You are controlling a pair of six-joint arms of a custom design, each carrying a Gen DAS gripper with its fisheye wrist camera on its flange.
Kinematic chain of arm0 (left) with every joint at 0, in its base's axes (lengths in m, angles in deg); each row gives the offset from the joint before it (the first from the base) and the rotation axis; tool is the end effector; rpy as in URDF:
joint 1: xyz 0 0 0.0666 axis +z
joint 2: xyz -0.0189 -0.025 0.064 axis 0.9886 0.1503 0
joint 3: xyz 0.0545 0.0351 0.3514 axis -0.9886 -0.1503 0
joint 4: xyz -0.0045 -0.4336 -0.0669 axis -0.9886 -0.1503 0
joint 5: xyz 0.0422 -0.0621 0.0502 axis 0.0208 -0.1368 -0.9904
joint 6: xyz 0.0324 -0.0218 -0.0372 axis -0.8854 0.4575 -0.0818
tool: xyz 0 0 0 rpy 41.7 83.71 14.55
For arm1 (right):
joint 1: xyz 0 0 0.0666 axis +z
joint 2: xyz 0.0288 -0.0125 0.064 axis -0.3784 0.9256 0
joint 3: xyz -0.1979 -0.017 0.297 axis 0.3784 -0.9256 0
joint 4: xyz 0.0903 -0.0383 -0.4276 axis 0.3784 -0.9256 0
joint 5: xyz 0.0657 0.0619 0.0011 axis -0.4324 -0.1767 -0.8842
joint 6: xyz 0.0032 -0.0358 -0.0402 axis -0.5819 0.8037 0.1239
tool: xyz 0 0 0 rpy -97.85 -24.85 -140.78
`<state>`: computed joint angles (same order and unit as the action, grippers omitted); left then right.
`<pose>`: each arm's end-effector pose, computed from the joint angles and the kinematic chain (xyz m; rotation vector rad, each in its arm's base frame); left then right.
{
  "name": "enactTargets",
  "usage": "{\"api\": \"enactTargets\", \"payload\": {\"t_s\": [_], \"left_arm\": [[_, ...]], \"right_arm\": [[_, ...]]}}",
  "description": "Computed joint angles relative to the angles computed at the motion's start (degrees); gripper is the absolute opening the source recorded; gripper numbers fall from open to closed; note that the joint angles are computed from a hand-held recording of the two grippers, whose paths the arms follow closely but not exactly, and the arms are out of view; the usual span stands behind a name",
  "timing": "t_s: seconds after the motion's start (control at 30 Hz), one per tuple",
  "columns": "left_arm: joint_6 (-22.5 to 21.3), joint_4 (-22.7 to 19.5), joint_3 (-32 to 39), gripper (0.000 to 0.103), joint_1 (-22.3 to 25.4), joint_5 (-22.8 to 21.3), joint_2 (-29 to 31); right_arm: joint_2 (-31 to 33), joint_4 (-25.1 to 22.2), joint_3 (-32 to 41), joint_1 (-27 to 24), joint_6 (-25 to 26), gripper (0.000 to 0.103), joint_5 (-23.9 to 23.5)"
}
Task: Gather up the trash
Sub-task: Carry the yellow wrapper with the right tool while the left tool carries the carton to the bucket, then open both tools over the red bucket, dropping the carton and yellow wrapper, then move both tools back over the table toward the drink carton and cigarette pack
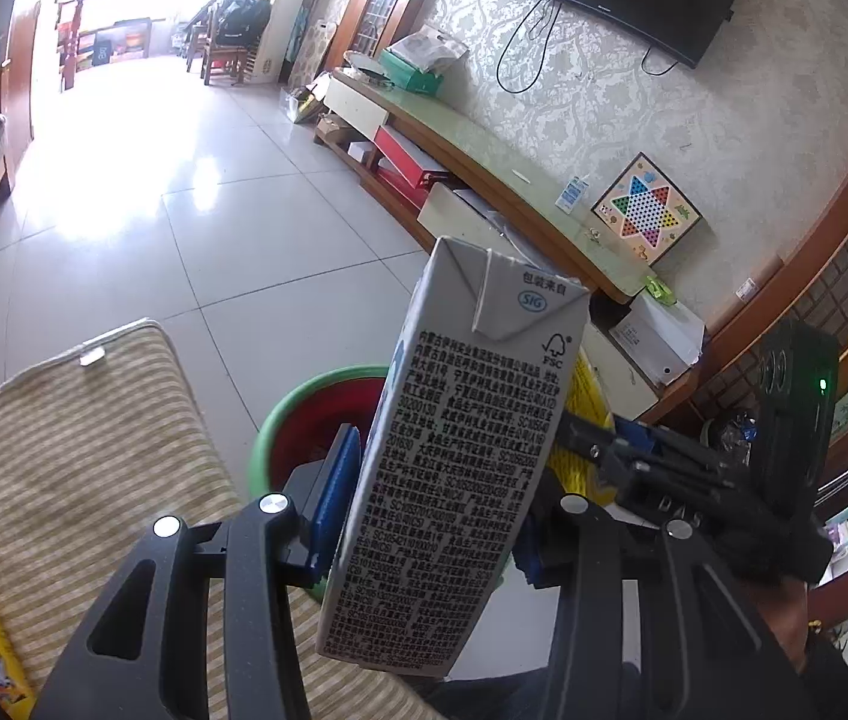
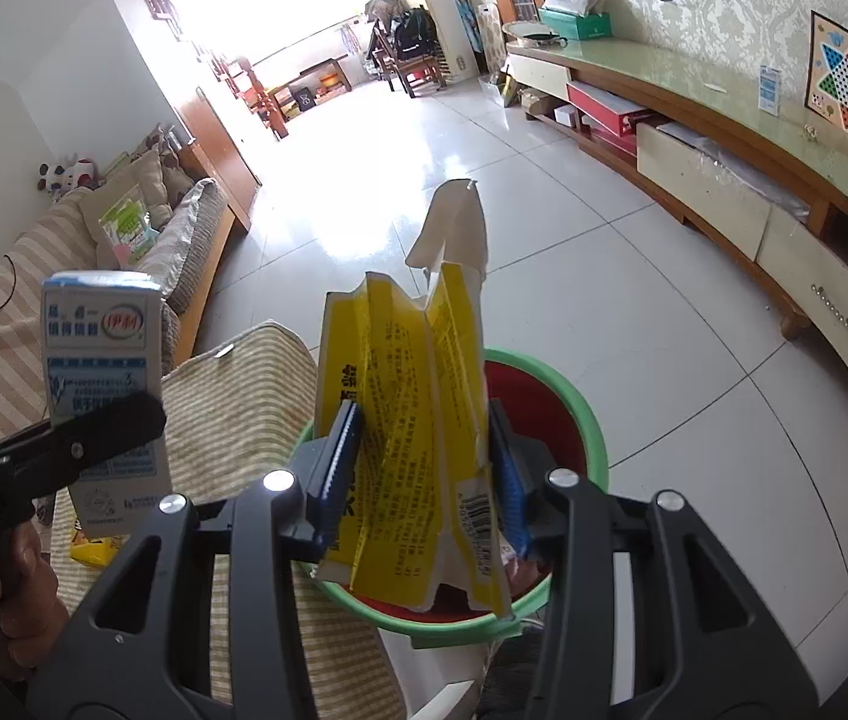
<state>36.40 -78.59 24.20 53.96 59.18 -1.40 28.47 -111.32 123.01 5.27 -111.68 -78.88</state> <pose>0.4235 -0.2238 0.5283 0.0816 2.4225 -0.5512 0.4384 0.2307 0.5078 -0.1191 2.4054 0.5152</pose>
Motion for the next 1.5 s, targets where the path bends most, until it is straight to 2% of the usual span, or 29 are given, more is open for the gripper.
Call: {"api": "enactTargets", "payload": {"t_s": [0.2, 0.23, 0.3, 0.33, 0.37, 0.53, 0.6, 0.67, 0.7, 0.73, 0.83, 1.03, 1.17, 1.2, 1.27, 1.37, 1.5], "left_arm": [[2.7, 1.0, 0.0, 0.043, 0.3, 3.1, 2.6], [3.0, 1.1, 0.5, 0.045, 0.3, 3.0, 3.3], [3.4, 1.9, 0.2, 0.056, 0.5, 3.2, 3.1], [3.8, 2.5, 0.1, 0.067, 0.6, 3.2, 3.0], [4.3, 3.2, -0.2, 0.072, 0.6, 2.8, 2.7], [4.4, 3.8, -1.5, 0.072, 1.1, -1.3, 0.0], [4.7, 3.8, -2.0, 0.072, 1.9, -2.2, -1.3], [4.8, 3.5, -2.7, 0.073, 2.6, -2.9, -2.7], [4.7, 3.3, -3.2, 0.073, 3.0, -3.3, -3.6], [4.6, 3.0, -3.5, 0.073, 3.3, -3.7, -4.2], [4.4, 2.2, -5.0, 0.074, 4.6, -4.1, -6.8], [4.1, 0.1, -9.1, 0.079, 6.6, -5.7, -13.3], [3.0, -2.5, -11.5, 0.08, 8.5, -6.5, -17.8], [2.8, -3.2, -11.8, 0.082, 9.0, -6.8, -18.9], [2.4, -4.3, -13.0, 0.096, 10.0, -7.6, -21.4], [1.6, -7.1, -14.2, 0.095, 12.2, -9.3, -25.2], [1.6, -10.2, -16.3, 0.095, 16.8, -8.2, -30.1]], "right_arm": [[-0.1, 0.3, -1.9, -0.6, 0.5, 0.041, -0.6], [-0.1, 0.4, -2.0, -0.8, 0.5, 0.041, -0.9], [0.0, 0.5, -2.2, -0.7, 0.2, 0.041, -0.9], [0.2, 0.6, -2.2, -0.6, 0.2, 0.041, -1.0], [0.3, 0.6, -2.2, -0.6, 0.2, 0.041, -1.1], [1.3, 0.5, -1.1, -0.2, 0.6, 0.043, -1.2], [1.7, 0.2, -0.6, 0.3, 1.2, 0.047, -0.8], [2.0, -0.2, 0.1, 0.9, 1.5, 0.065, 0.1], [1.8, -0.1, 0.1, 1.3, 1.5, 0.081, 0.9], [1.7, 0.0, 0.1, 1.6, 1.6, 0.087, 1.6], [1.5, -0.2, 0.5, 2.3, 1.6, 0.092, 2.3], [1.4, -1.0, 2.2, 5.3, 0.7, 0.098, 4.0], [1.9, -2.1, 4.3, 8.7, 0.5, 0.098, 5.6], [2.1, -2.3, 4.9, 9.6, 0.3, 0.098, 5.9], [2.8, -3.0, 6.3, 11.4, -0.2, 0.098, 6.3], [4.1, -4.5, 8.6, 14.1, -1.5, 0.098, 6.4], [6.1, -5.5, 11.8, 18.0, -2.0, 0.098, 7.3]]}}
